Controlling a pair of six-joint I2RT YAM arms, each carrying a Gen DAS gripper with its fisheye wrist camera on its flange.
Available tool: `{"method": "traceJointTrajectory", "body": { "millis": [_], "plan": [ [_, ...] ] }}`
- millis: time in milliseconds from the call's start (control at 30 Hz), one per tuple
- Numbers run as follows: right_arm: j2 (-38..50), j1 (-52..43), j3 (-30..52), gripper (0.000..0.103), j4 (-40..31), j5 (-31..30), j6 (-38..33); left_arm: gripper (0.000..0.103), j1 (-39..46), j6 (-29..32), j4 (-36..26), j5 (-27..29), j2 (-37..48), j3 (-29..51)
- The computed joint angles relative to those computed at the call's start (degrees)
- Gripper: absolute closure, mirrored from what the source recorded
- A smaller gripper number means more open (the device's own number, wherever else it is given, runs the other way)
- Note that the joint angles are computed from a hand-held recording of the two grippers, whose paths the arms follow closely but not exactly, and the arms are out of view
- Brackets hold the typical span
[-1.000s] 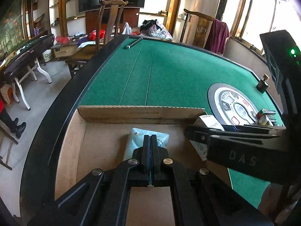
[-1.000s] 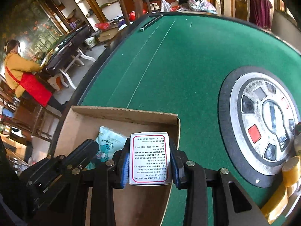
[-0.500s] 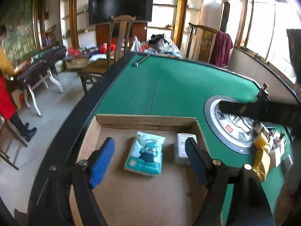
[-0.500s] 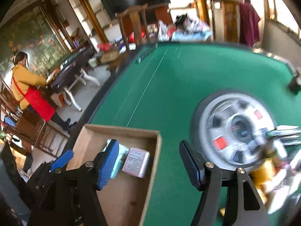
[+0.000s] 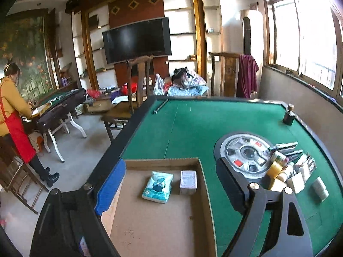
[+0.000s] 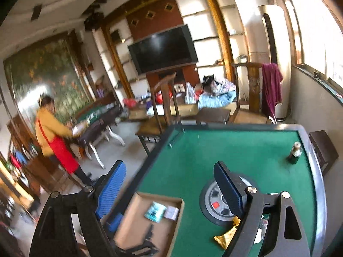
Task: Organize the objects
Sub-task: 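Move both tools back toward the pile of items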
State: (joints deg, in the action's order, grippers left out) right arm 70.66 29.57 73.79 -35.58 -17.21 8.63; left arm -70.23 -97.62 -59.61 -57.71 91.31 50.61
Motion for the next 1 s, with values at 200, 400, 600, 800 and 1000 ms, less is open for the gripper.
{"method": "traceJointTrajectory", "body": {
  "millis": [200, 400, 600, 800, 1000],
  "plan": [
    [10.0, 1.2, 43.2, 0.005, -27.0, 9.4, 5.1, 0.012, -5.3, -11.7, -16.1, -2.3, 2.6, 7.5],
    [17.9, 2.9, 70.4, 0.000, -42.4, 18.8, 3.0, 0.009, -7.8, -14.9, -21.4, -3.7, 3.6, 10.7],
    [4.3, -2.7, 38.2, 0.000, -30.6, 15.2, -5.4, 0.009, -4.8, -5.2, -13.0, -3.8, 3.4, 10.7],
    [-6.7, -11.2, 0.6, 0.000, -10.0, 10.7, -19.2, 0.009, -0.6, 6.9, 0.1, -2.6, 5.6, 10.3],
    [-1.0, -30.3, -26.7, 0.000, 11.8, -7.6, -25.5, 0.009, 4.0, 19.4, 13.0, 2.3, 12.2, 13.2]
  ]
}}
